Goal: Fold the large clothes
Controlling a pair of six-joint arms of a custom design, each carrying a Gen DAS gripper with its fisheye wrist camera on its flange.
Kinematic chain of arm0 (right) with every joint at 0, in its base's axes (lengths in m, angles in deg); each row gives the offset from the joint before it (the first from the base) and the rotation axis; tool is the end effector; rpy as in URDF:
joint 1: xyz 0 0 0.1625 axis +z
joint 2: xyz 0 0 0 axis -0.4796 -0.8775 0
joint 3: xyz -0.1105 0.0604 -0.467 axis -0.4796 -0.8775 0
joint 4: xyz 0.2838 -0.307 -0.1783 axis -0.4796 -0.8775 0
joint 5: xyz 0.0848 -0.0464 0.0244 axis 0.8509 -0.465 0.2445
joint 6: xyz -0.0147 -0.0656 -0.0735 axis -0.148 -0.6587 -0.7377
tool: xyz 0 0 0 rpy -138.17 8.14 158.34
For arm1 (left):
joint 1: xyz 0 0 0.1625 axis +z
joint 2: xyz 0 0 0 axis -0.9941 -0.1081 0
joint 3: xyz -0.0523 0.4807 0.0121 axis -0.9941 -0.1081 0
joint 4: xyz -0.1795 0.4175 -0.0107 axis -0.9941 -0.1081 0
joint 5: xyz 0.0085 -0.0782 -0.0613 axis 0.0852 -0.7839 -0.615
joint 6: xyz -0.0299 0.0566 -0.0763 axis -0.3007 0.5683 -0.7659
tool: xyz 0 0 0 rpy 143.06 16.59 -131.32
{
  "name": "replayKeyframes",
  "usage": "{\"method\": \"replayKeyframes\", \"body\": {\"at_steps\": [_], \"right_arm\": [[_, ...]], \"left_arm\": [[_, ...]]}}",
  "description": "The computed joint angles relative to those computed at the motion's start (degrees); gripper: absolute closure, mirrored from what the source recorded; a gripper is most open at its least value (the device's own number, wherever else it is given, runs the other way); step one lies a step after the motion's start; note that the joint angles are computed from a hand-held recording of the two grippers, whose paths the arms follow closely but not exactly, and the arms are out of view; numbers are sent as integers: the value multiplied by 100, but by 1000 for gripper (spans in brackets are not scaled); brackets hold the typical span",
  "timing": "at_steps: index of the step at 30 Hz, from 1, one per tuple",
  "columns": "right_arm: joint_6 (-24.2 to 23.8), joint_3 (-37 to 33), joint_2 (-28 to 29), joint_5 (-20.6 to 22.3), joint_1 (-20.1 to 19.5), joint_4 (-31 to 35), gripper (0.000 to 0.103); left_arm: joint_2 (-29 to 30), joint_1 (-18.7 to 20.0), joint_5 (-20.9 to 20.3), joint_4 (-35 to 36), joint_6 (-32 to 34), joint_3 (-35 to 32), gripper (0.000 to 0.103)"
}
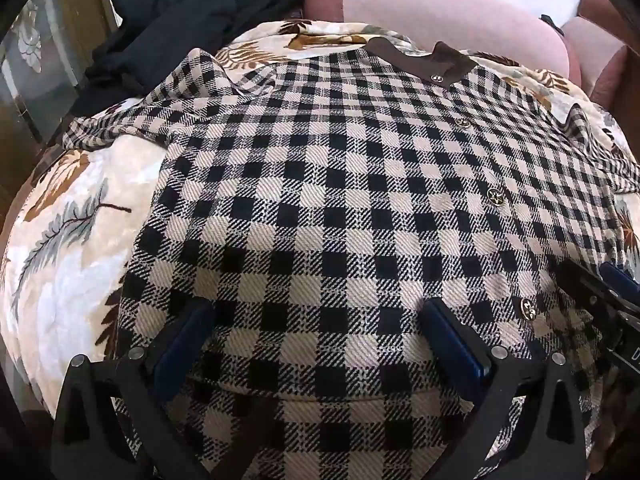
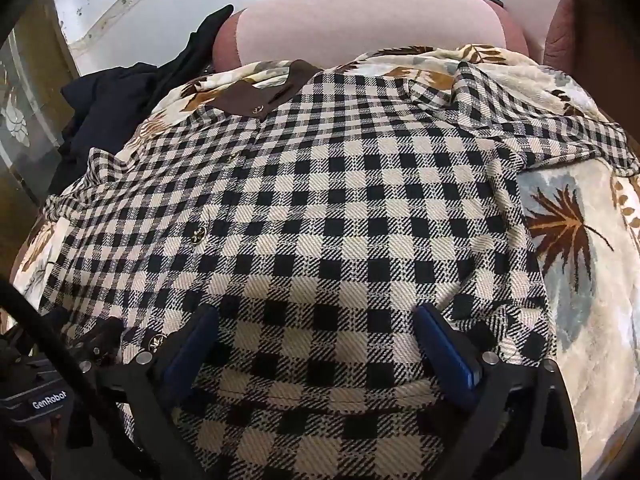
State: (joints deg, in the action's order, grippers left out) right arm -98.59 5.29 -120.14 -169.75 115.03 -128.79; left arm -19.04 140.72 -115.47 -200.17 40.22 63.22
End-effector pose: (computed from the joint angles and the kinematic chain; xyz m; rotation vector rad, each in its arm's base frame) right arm 0.0325 -0.8029 0.2411 -0.0021 -2.3367 0.9345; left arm -0.2979 -0.8433 -0.0158 0.4660 2.2562 -0.6062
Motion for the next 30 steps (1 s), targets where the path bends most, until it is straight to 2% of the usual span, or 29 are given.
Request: {"method": "replayKeyframes", "body": {"at_steps": [6, 9, 10, 12, 16, 18, 20, 23, 25, 27, 28, 30], "right_arm": [[-30, -98, 69, -128, 31, 95, 1], [-113, -349, 228, -512, 118, 327, 0], [-145, -412, 273, -641, 143, 385, 0], [-211, -578, 382, -956, 217, 571, 0], [-26, -714, 403, -1184, 257, 1032, 0], [272, -719, 350, -1267, 289, 1355, 0], [360, -517, 257, -1337, 319, 1284, 0], [187, -151, 145, -1461, 394, 875, 1], [-57, 219, 14, -1687, 470, 601, 1], [-511, 545, -146, -1858, 560, 155, 15], [-593, 745, -295, -1780, 585, -83, 18], [-413, 1109, -632, -1602, 583, -333, 19]], "left_arm": [[-71, 32, -120, 71, 208, -16, 0], [-264, 42, -326, 450, 94, 53, 5], [-379, 33, -361, 392, 66, 197, 8], [-567, 29, -434, 263, 18, 421, 8], [-977, 27, -482, 15, -47, 907, 8], [-1100, 35, -441, -15, -76, 1049, 8], [-1248, 66, -516, -46, -186, 1211, 8], [-1427, 121, -648, -65, -399, 1387, 8], [-1536, 145, -713, -140, -484, 1516, 8], [-1604, 162, -775, -191, -496, 1570, 8], [-1648, 152, -780, -296, -480, 1673, 8], [-1717, 142, -813, -470, -417, 1803, 8]]}}
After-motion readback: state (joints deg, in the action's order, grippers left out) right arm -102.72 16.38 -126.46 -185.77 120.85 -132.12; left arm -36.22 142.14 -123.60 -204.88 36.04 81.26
